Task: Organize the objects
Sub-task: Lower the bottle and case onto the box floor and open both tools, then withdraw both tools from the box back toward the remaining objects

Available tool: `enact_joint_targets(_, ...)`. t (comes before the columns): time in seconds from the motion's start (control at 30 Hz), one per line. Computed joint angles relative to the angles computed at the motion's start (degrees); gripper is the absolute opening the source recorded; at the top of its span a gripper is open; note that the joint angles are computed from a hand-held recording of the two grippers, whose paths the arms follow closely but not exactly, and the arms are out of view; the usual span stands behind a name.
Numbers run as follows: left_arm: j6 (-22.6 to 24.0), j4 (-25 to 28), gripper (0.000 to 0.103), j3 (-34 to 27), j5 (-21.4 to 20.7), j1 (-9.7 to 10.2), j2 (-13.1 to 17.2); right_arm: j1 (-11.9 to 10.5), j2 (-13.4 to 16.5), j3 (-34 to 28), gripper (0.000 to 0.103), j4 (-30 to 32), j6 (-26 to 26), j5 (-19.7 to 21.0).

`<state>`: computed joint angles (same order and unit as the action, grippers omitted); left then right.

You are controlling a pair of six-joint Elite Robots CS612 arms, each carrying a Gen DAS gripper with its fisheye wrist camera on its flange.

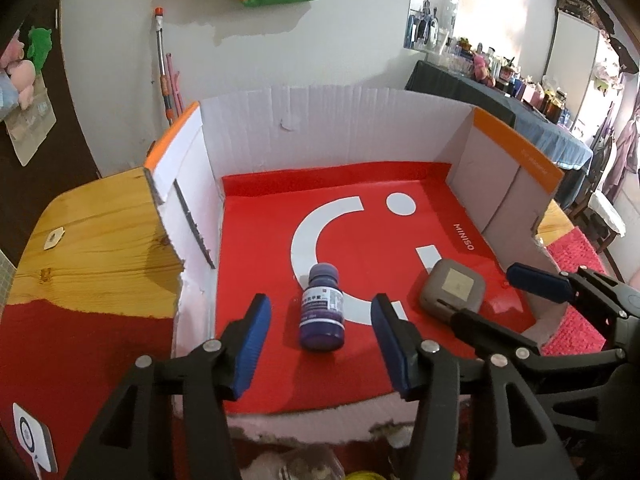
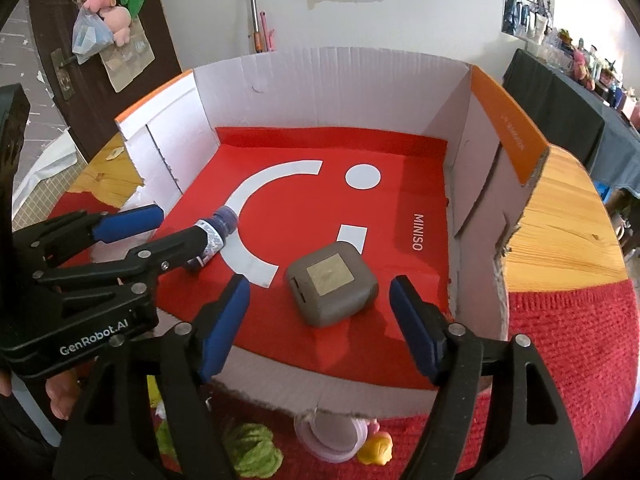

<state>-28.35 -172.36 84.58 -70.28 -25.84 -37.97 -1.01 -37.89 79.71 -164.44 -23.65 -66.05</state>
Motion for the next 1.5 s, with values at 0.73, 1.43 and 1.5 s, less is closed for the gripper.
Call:
enact_joint_targets(0.73, -1.6, -5.5, 0.081, 5.8, 5.4, -2.22, -2.8, -1.1, -4.0, 7.0, 0.087, -8.1, 1.2, 1.1)
enact_joint_targets(1.43, -2.7, -9.4, 0.095, 10.1, 9.5, -4.26, -4.7, -2.1, -6.8, 12.9, 0.101, -15.0, 1.9, 1.7)
enact_joint_targets(1.5, -2.9, -9.5, 0.095, 10.4, 9.7, -4.41, -4.9, -2.2, -7.1, 13.4, 0.102, -15.7, 2.1, 2.0)
